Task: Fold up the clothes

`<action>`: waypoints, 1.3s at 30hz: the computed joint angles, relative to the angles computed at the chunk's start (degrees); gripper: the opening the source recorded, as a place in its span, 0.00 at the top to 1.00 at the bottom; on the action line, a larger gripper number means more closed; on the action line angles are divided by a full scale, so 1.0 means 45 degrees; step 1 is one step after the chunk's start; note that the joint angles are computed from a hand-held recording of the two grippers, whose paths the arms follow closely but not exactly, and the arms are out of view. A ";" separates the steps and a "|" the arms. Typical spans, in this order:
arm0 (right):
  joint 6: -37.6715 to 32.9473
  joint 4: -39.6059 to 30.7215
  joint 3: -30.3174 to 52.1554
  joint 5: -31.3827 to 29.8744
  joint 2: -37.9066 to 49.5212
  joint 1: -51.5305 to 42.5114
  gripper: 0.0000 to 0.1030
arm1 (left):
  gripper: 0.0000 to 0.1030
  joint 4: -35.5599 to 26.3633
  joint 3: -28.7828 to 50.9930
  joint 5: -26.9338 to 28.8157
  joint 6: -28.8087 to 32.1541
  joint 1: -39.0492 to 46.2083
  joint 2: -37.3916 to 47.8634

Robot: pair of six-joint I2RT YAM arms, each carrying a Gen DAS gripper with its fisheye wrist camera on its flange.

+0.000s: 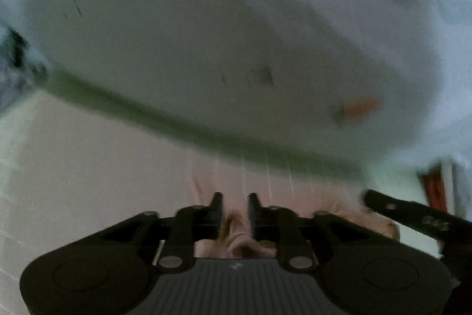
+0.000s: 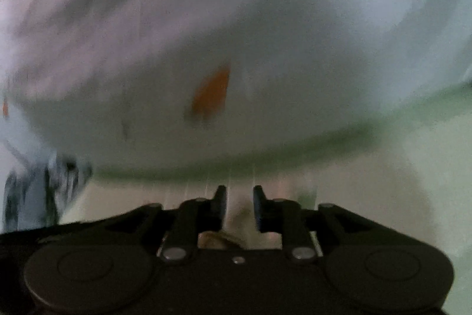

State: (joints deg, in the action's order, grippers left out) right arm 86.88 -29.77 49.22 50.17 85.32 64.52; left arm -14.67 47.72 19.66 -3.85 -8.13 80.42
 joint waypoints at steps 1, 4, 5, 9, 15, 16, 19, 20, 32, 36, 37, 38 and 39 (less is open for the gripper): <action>0.0176 -0.0392 0.0110 0.0360 -0.0205 0.0033 0.67 | 0.50 0.0152 0.0103 -0.0059 -0.0251 0.0181 -0.0183; 0.1179 -0.1661 0.0416 0.0802 -0.0278 0.0418 0.60 | 0.39 -0.0249 0.0033 0.0226 -0.0145 0.0856 -0.0672; 0.1652 -0.2087 0.0513 0.0771 -0.0125 0.0636 0.52 | 0.34 -0.0536 -0.0105 0.0271 0.0045 0.0998 -0.0776; 0.3406 -0.2049 0.0379 -0.0620 0.1022 0.1386 0.31 | 0.29 -0.1825 -0.0856 0.0141 0.0906 0.1148 -0.0634; 0.3852 0.0809 -0.0577 -0.2846 0.2291 0.1418 0.26 | 0.29 -0.2141 -0.1772 0.0625 0.1036 0.1005 0.0437; 0.3759 0.1201 -0.0684 -0.3069 0.2444 0.1313 0.26 | 0.29 -0.2011 -0.1779 0.0721 0.0982 0.1001 0.0684; 0.3436 0.2089 -0.0834 -0.3385 0.2893 0.1054 0.25 | 0.29 -0.1821 -0.1499 0.1112 0.1088 0.1079 0.1358; 0.3299 0.2239 -0.0811 -0.3397 0.3015 0.0962 0.23 | 0.29 -0.1771 -0.1395 0.1243 0.1130 0.1105 0.1578; 0.0377 0.3005 -0.0407 -0.3370 0.3141 0.0453 0.76 | 0.75 -0.1673 -0.1589 0.2883 0.0455 0.1471 0.1784; 0.2083 0.0799 0.0509 -0.2479 0.2902 0.1874 0.82 | 0.81 -0.3157 -0.2160 0.3021 0.1413 0.1741 -0.0078; 0.2736 0.0051 0.0869 -0.2179 0.2949 0.2407 0.82 | 0.81 -0.3744 -0.2420 0.3162 0.1785 0.1999 -0.0835; 0.3439 -0.0720 0.1261 -0.1901 0.3037 0.2947 0.82 | 0.81 -0.4439 -0.2670 0.3326 0.2211 0.2328 -0.1663; 0.4266 -0.1501 0.1671 -0.1649 0.3172 0.3525 0.82 | 0.81 -0.5218 -0.2864 0.3503 0.2693 0.2700 -0.2480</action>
State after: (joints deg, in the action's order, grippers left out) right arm 106.07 -36.53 56.73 42.75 99.59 80.38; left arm -38.15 34.83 35.42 8.27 4.02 69.25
